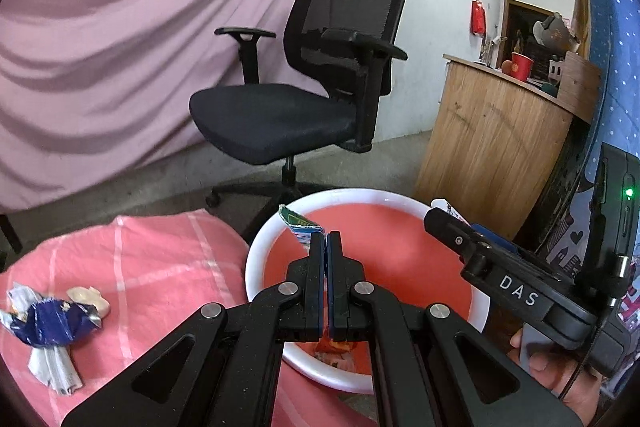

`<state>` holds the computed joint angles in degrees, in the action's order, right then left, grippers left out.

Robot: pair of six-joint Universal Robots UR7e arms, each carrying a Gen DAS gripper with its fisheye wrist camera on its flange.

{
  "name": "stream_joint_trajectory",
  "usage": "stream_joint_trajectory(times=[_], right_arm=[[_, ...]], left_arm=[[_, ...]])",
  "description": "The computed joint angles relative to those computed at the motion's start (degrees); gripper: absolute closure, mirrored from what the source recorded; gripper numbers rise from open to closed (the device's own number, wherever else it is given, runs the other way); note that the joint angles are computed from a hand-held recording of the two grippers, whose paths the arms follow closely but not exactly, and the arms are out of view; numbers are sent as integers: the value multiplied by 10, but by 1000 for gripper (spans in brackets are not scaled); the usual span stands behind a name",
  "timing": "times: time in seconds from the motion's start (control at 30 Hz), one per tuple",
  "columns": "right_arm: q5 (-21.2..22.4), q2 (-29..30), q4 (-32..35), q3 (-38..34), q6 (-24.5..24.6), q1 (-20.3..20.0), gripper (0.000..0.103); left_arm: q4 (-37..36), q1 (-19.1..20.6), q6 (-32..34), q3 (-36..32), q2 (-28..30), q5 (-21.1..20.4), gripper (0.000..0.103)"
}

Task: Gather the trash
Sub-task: 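Carry both items over the pink bucket and open both grippers, then move both grippers back over the trash on the table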

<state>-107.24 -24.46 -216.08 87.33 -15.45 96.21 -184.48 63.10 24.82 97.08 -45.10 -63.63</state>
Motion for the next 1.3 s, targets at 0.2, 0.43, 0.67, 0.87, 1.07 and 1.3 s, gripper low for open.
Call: stream_joint_trajectory(times=[0.2, 0.43, 0.67, 0.87, 1.07, 1.3], right_arm=[[-2, 0, 13, -3, 4, -1, 31], [1, -1, 21, -2, 5, 0, 27], [2, 6, 7, -7, -13, 9, 22], [19, 22, -45, -13, -54, 27, 10], [67, 46, -110, -26, -98, 45, 0], [127, 77, -155, -45, -147, 67, 0]], left_arm=[[57, 6, -46, -15, -5, 5, 103], [41, 9, -62, -3, -20, 14, 101], [-25, 6, -58, 32, -43, 30, 71], [-83, 7, -55, 61, -71, 51, 55], [-177, 10, -34, 95, -101, 79, 19], [-348, 17, 33, 144, -128, 91, 1]])
